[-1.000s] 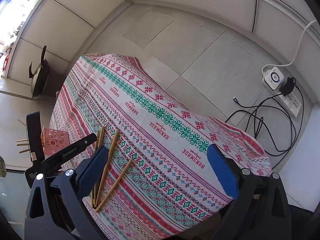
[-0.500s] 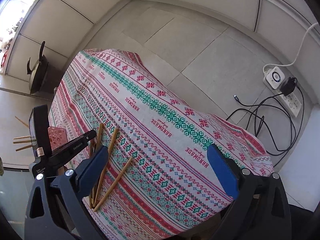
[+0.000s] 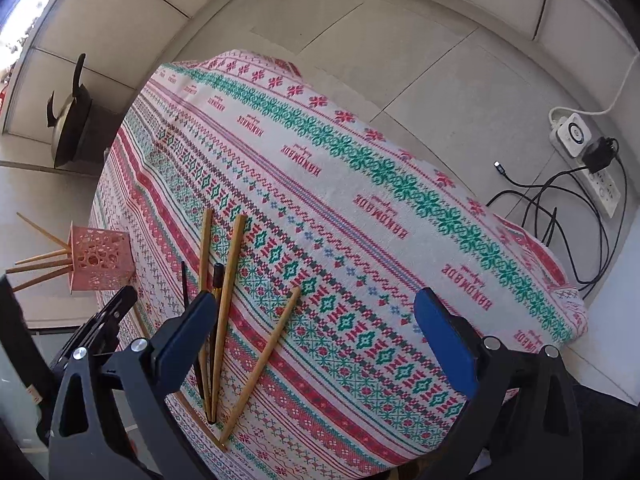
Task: Organize utensils
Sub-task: 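Close the left tool on a chopstick while the right tool reaches for another, then lift the left tool's chopstick toward the holder while the right tool grasps and lifts one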
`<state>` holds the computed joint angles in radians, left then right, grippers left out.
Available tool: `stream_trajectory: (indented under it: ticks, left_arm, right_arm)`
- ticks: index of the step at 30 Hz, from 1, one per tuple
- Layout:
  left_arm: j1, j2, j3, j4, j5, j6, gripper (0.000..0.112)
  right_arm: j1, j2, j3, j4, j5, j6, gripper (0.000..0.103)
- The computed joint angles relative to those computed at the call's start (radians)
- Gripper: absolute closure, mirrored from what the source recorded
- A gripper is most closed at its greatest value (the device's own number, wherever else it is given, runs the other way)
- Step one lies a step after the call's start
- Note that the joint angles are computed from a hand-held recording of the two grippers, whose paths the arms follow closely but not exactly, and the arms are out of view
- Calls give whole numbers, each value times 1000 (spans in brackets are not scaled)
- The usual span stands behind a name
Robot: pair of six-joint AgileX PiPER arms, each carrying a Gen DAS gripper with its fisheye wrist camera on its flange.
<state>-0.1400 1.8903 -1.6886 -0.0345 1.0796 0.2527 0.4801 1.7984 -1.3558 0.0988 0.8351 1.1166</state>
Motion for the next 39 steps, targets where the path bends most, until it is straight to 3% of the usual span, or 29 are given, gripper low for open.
stream_trajectory:
  ticks: [2,4,7,9,11,13,18,24,29,39]
  left_arm:
    - [30,-56,41,-21,-10,32,108]
    - [52,-118,96,-35,-32,57,108]
    - [101,-188,135,-70,-40,104,108]
    - [129,-204,137,-86,-44,129,108]
    - [154,-223,148,-106,-51,146,108]
    - [176,-244,158,-129,-52,159,108]
    - [228,-276,175,-178,-59,187,108]
    - [326,-341,192,-301,-58,252,109]
    - [399,-397,212,-394,-43,295,109]
    - [477,-450,210,-482,-31,307,109]
  right_arm:
    - [24,43,-47,0,11,5,16]
    - [44,93,-97,15,34,-3,31]
    - [67,177,-157,63,76,-10,40]
    - [101,193,-186,-16,81,48,43]
    - [127,218,-218,-78,93,100,52]
    - [145,229,-228,-138,104,136,91]
    - [114,161,-114,-94,-23,118,97]
    - [177,-1,-63,-327,-77,212,98]
    - [265,-104,-81,-518,-40,275,98]
    - [344,-188,-195,-612,57,252,98]
